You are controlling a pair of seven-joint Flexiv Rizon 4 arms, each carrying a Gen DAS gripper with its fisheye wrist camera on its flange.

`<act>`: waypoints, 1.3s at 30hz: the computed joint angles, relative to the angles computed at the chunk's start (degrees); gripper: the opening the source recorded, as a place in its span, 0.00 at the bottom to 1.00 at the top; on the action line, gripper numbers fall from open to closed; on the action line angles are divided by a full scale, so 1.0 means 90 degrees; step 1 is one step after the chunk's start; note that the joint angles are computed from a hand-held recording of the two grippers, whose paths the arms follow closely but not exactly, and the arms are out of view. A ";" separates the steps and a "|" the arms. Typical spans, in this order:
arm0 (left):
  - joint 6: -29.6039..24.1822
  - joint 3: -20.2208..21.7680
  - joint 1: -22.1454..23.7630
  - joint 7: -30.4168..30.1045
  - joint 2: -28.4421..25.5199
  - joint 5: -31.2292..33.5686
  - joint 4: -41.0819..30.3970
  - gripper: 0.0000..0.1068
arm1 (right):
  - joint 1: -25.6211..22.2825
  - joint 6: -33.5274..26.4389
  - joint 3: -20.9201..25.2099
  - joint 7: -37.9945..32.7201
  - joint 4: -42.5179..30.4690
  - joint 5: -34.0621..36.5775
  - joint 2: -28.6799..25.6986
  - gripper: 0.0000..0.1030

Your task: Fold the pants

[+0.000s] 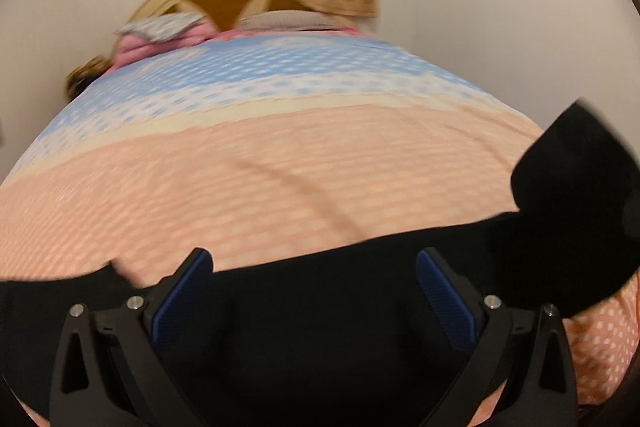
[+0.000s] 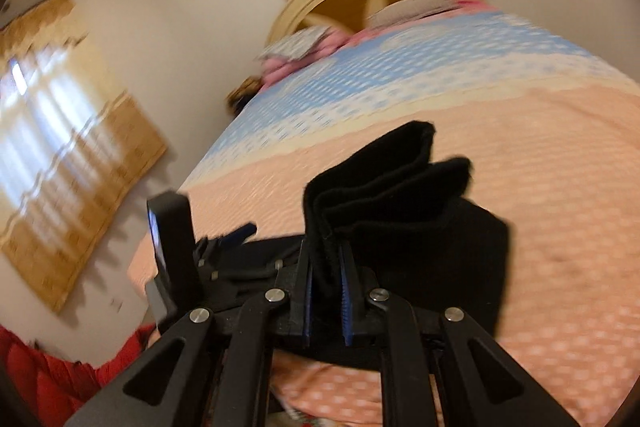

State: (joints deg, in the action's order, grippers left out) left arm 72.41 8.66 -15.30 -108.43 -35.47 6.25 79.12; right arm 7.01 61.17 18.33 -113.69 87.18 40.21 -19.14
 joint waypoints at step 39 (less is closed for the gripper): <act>-0.0254 0.0168 -0.0502 0.0108 -0.0425 -0.0203 -0.0574 0.96 | 0.0824 0.1588 -0.1156 0.2788 0.0387 -0.2500 -0.0996 0.10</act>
State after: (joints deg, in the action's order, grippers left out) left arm 70.12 10.18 -19.82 -107.45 -39.30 4.43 73.95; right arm 14.43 75.46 7.93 -88.60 90.66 17.71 -28.11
